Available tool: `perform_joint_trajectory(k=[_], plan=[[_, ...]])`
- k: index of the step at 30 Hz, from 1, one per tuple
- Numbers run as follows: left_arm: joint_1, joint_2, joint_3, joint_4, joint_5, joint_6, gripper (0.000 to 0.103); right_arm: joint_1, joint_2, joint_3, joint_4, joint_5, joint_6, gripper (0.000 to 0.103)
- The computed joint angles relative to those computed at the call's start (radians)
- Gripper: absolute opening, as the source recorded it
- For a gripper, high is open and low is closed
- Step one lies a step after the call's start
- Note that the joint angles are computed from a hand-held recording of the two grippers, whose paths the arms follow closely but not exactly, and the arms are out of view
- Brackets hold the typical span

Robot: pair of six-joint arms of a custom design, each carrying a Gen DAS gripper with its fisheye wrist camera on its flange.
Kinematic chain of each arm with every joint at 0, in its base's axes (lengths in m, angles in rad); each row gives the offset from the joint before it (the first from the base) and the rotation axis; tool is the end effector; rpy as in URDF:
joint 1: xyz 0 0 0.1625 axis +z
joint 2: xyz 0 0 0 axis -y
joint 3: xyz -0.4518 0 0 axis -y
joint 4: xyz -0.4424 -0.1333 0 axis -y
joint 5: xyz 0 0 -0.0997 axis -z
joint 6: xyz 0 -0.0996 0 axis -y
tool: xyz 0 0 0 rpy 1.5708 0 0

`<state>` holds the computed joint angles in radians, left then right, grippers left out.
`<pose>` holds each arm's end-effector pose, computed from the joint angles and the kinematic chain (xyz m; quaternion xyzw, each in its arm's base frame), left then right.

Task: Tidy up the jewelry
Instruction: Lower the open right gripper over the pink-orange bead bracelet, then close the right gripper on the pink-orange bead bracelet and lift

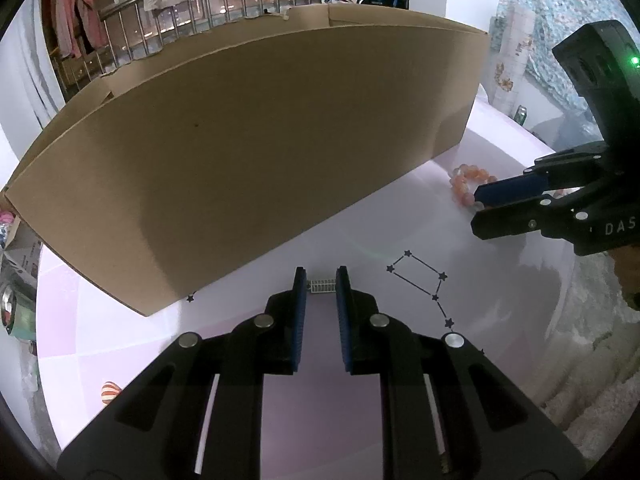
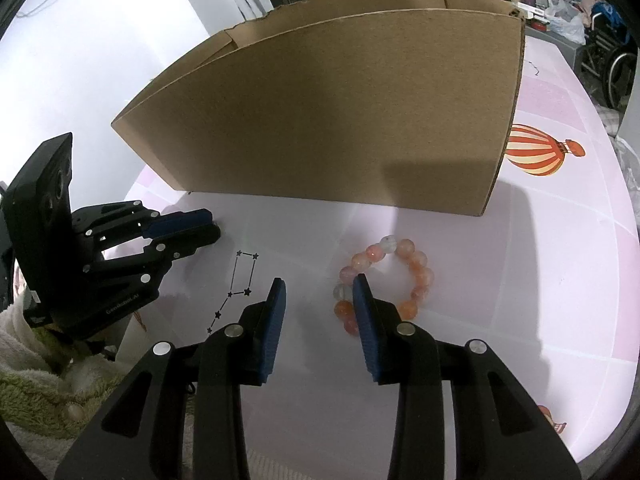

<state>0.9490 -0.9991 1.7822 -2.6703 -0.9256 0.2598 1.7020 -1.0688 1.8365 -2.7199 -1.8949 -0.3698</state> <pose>-0.2376 -0.6632 0.1857 0.3544 0.8684 -0.2033 0.2811 0.1875 -0.6444 0.2008 0.2106 -0.9463 0.1669 0.1796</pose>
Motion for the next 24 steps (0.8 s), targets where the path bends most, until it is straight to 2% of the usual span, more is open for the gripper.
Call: perform_joint_trajectory(k=[8, 14, 17, 20, 24], plan=[[-0.003, -0.009, 0.007, -0.016, -0.01, 0.01, 0.014, 0.021, 0.022, -0.003, -0.046, -0.066, -0.038, 0.035], [-0.009, -0.02, 0.02, -0.041, -0.009, 0.025, 0.014, 0.048, 0.056, -0.01, -0.106, -0.158, -0.107, 0.034], [-0.015, -0.034, 0.038, -0.056, -0.007, 0.03, 0.014, 0.063, 0.077, -0.014, -0.148, -0.221, -0.148, 0.024], [-0.021, -0.046, 0.051, -0.068, -0.006, 0.033, 0.014, 0.058, 0.076, -0.023, -0.134, -0.217, -0.124, 0.01], [-0.031, -0.061, 0.064, -0.082, -0.005, 0.038, 0.014, 0.052, 0.061, -0.019, -0.143, -0.196, -0.092, 0.01]])
